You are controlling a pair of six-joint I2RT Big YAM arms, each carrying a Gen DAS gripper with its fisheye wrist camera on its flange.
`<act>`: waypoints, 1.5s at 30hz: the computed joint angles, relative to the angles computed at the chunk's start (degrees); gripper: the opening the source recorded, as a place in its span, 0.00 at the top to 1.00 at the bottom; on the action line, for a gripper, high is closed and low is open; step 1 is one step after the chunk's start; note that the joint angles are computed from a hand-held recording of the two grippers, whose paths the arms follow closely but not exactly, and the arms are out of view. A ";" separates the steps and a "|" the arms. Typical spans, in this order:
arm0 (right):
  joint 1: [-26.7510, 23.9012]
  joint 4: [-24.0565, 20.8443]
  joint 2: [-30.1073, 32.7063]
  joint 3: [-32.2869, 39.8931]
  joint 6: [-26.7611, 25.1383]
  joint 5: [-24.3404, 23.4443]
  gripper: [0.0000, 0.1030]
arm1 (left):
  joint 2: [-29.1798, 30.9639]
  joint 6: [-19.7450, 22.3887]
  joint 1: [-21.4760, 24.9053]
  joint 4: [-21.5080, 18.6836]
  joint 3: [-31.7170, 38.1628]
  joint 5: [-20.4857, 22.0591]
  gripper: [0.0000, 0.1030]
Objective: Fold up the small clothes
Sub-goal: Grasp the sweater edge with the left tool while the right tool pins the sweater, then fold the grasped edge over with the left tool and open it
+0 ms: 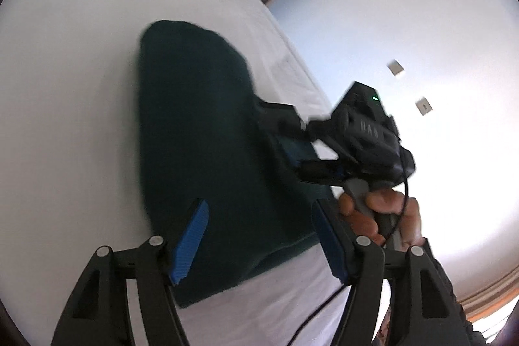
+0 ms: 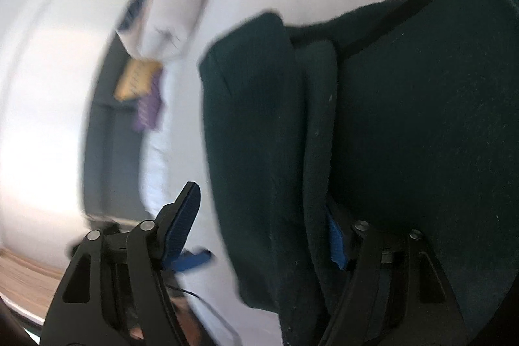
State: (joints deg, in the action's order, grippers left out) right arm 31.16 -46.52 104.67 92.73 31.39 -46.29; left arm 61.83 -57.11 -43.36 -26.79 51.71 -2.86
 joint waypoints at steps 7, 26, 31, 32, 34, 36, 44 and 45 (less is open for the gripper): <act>1.00 -8.47 -0.72 3.39 -6.38 9.88 0.87 | 0.42 -1.37 1.42 1.03 -0.68 0.82 0.34; -12.93 -0.25 -15.22 -15.92 -7.29 6.35 0.87 | 4.57 3.96 0.62 -2.73 5.96 2.14 0.34; -16.57 4.00 -14.02 -19.75 -5.97 4.20 0.88 | 4.65 4.53 0.44 -4.13 5.59 2.20 0.34; -16.51 3.63 -14.09 -19.63 -6.58 4.44 0.88 | 4.72 4.90 0.32 -4.70 5.79 1.73 0.34; -15.99 2.97 -14.09 -19.19 -6.80 4.97 0.88 | 4.90 5.82 0.42 -5.80 6.10 0.70 0.34; -15.73 3.77 -13.98 -19.55 -6.08 4.91 0.88 | 4.92 5.63 0.69 -5.91 6.13 -0.03 0.34; -17.93 7.31 -16.71 -24.74 -4.29 1.99 0.88 | 8.77 9.31 -0.87 -9.07 9.43 -3.79 0.45; -18.17 8.06 -16.79 -25.23 -3.90 1.62 0.88 | 9.76 9.77 -1.17 -10.05 9.94 -4.66 0.45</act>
State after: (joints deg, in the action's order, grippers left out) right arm 12.99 -38.46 87.89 67.50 27.49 -44.67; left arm 71.60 -47.33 -44.53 -36.84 61.64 -7.51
